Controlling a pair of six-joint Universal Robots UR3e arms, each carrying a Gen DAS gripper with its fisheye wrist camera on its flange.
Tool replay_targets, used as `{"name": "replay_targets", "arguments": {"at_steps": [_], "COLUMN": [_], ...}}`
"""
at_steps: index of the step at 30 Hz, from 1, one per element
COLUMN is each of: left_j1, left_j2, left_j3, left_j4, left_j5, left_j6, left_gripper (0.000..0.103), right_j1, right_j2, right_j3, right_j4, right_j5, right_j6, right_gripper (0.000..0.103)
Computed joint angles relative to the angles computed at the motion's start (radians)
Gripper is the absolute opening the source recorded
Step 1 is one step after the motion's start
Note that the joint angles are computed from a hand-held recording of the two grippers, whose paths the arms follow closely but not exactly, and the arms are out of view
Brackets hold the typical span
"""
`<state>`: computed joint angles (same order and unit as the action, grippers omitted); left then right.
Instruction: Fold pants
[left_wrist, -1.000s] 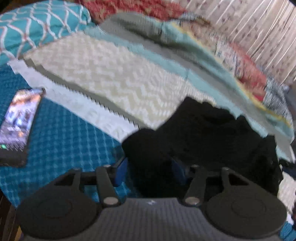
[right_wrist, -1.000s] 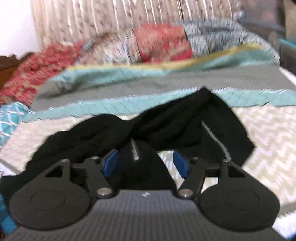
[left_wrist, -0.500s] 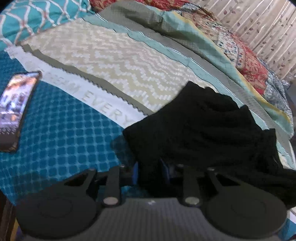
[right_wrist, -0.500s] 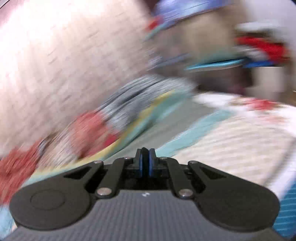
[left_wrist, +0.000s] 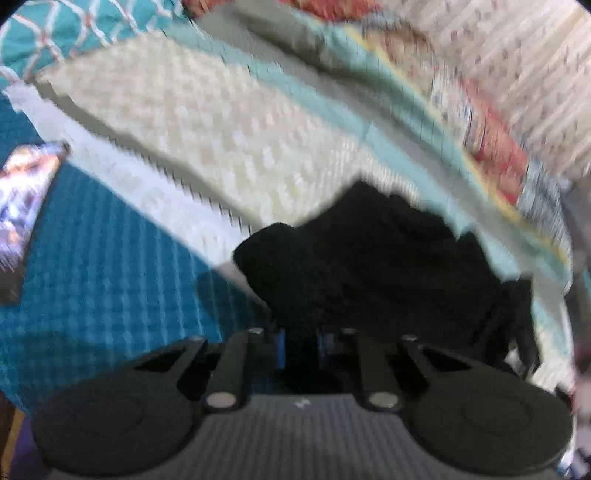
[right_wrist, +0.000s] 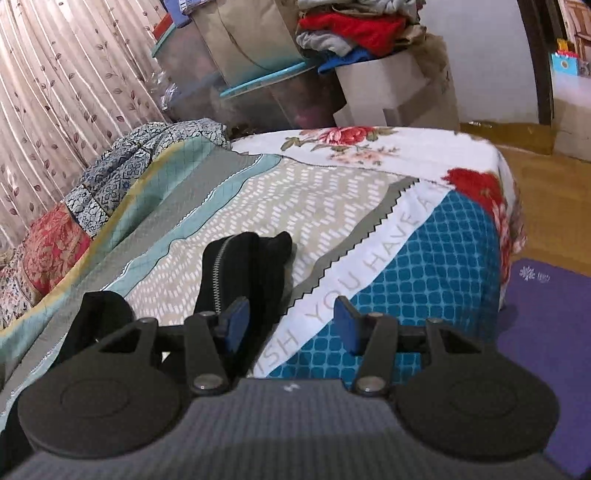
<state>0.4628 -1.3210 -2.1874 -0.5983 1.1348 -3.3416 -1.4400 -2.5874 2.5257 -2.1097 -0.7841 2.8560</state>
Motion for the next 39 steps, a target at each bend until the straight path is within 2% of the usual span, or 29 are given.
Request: {"name": "replay_targets", "arguments": {"at_steps": [2,3,7,9,10,12,15,19,20,21,23,26,30,31,33,35,38,39], "left_j1": [0.102,0.145,0.244,0.274,0.277,0.230,0.182,0.196,0.196,0.210,0.210,0.197,0.198,0.182,0.137,0.123,0.132,0.139], "left_j2": [0.075,0.104,0.156,0.162,0.166,0.160,0.162,0.156,0.152,0.161,0.158,0.127,0.083,0.068,0.031,0.014,0.011,0.011], "left_j3": [-0.001,0.005,0.040,0.053,0.055,0.050,0.040,0.066,0.072,0.073,0.077,0.114,0.161,0.168,0.179,0.174,0.167,0.171], "left_j4": [-0.033,-0.053,-0.070,-0.121,-0.149,-0.145,-0.123,-0.155,-0.157,-0.170,-0.167,-0.164,-0.144,-0.132,-0.111,-0.103,-0.116,-0.126], "left_j5": [-0.063,-0.075,0.021,0.019,0.010,0.055,0.105,0.089,0.086,0.074,0.068,0.063,0.034,0.049,0.094,0.108,0.101,0.095], "left_j6": [0.005,0.004,-0.017,0.002,0.012,0.018,0.018,0.019,0.017,0.029,0.031,0.030,-0.010,-0.017,-0.029,-0.041,-0.042,-0.038], "left_gripper": [0.013,0.013,0.013,0.013,0.013,0.013,0.013,0.013,0.013,0.013,0.013,0.013,0.013,0.013,0.013,0.013,0.013,0.013], "right_j1": [0.002,0.034,0.114,0.153,0.181,0.244,0.302,0.348,0.364,0.373,0.392,0.437,0.459,0.511,0.684,0.742,0.657,0.642], "right_j2": [0.006,0.051,0.167,0.252,0.297,0.399,0.494,0.622,0.654,0.674,0.686,0.728,0.811,0.842,0.935,0.992,0.930,0.907], "right_j3": [0.002,0.012,0.059,0.072,0.077,0.080,0.090,0.105,0.088,0.066,0.017,-0.088,-0.267,-0.328,-0.510,-0.583,-0.464,-0.441], "right_j4": [-0.014,-0.095,-0.337,-0.451,-0.505,-0.606,-0.677,-0.820,-0.829,-0.807,-0.742,-0.726,-0.910,-0.926,-0.791,-0.691,-0.766,-0.779], "right_j5": [0.007,-0.007,-0.037,-0.062,-0.080,-0.113,-0.121,-0.118,-0.124,-0.113,-0.087,-0.094,-0.066,-0.139,-0.397,-0.478,-0.344,-0.332], "right_j6": [0.003,0.034,0.126,0.157,0.172,0.191,0.210,0.270,0.283,0.281,0.257,0.321,0.579,0.593,0.499,0.447,0.497,0.498], "right_gripper": [0.053,0.053,0.052,0.050,0.048,0.040,0.040,0.041,0.034,0.016,0.013,0.011,0.011,0.011,0.011,0.011,0.011,0.011]}}
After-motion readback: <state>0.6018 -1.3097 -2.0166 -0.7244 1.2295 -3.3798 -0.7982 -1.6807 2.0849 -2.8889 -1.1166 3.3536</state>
